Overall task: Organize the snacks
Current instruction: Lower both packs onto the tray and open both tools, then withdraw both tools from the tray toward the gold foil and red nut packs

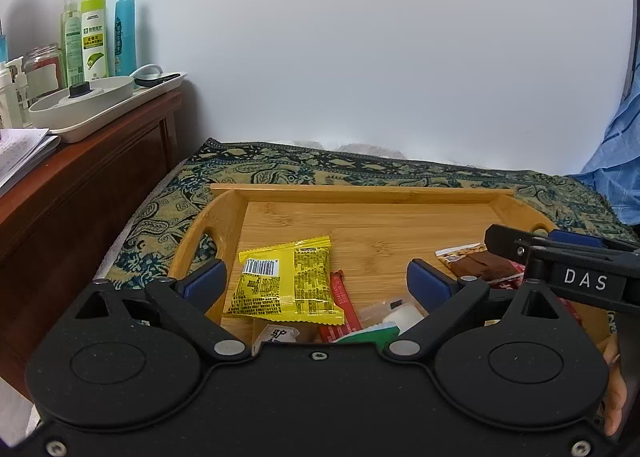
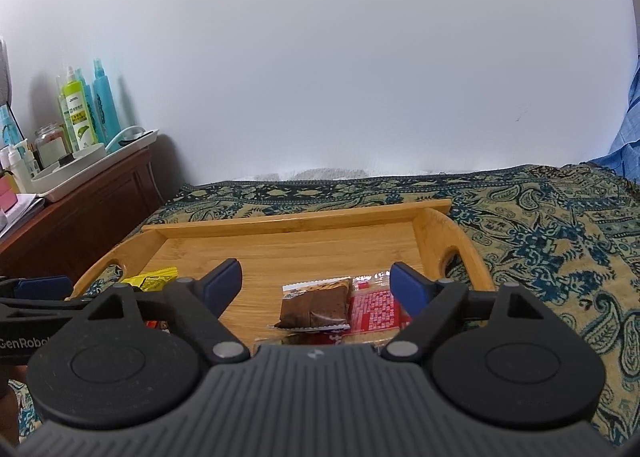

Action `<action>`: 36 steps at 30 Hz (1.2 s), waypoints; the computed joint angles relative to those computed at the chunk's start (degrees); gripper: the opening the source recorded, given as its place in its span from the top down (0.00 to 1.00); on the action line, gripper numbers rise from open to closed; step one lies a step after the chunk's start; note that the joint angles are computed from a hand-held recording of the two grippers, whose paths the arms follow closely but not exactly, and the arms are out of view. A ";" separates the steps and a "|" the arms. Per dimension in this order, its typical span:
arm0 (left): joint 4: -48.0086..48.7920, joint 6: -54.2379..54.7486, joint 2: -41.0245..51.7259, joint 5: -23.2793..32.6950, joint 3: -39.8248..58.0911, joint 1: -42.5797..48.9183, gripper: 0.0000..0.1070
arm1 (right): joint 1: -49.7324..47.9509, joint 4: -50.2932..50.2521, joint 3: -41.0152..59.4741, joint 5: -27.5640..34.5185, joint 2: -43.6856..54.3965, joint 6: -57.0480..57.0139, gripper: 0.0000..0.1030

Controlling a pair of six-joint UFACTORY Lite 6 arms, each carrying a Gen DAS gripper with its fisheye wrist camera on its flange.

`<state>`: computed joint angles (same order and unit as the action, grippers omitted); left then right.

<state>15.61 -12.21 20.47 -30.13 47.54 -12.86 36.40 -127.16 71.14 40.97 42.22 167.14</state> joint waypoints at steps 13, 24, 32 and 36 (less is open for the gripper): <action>6.39 -4.66 -7.85 -1.28 -8.17 2.70 0.08 | 4.41 3.78 -6.32 4.36 -4.51 -1.76 0.07; 14.52 -8.75 -16.56 -3.68 -17.12 7.09 0.07 | 8.37 6.68 -8.48 5.93 -5.39 0.39 0.06; 24.30 -11.40 -25.42 -7.13 -24.78 15.13 0.06 | 13.58 11.67 -8.69 10.70 -5.47 -2.84 0.06; 36.38 -18.90 -29.41 -9.77 -27.53 22.38 0.05 | 16.89 14.47 -9.59 12.34 -5.33 -3.29 0.06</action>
